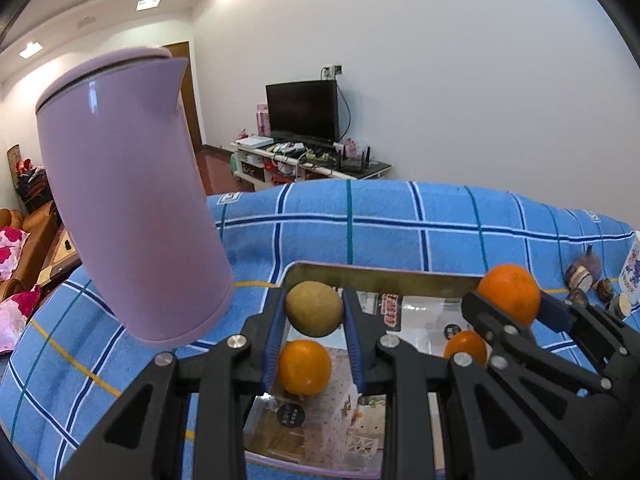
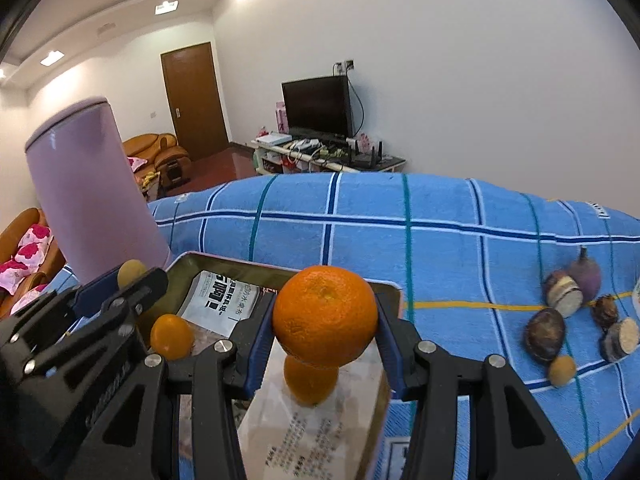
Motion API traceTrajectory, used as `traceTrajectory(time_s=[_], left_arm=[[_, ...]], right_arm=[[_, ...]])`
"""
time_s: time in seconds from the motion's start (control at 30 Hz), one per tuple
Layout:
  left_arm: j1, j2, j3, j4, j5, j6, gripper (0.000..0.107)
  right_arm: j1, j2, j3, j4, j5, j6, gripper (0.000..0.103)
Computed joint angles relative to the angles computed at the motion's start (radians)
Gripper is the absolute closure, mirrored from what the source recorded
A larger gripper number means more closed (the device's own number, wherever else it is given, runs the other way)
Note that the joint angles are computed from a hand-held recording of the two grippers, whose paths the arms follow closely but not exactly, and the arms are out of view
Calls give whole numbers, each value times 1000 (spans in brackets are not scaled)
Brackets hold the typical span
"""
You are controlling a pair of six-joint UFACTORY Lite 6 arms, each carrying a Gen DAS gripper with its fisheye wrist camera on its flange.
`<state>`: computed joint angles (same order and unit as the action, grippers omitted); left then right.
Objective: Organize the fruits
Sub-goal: 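Open the left gripper over the tin while the right gripper releases the orange there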
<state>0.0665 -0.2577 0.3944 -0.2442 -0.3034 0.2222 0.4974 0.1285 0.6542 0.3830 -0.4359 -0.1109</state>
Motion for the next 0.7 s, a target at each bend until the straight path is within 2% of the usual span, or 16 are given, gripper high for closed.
traceTrajectory(time_s=[0.27, 0.4, 0.7], left_arm=[[-14, 110, 57, -117, 8, 100, 77], [4, 141, 71, -51, 33, 31, 77], [-2, 156, 67, -98, 24, 70, 77]], right_arm=[[-10, 111, 81, -66, 36, 35, 53], [-18, 115, 82, -111, 41, 67, 53], [-26, 105, 59, -194, 25, 136, 53]])
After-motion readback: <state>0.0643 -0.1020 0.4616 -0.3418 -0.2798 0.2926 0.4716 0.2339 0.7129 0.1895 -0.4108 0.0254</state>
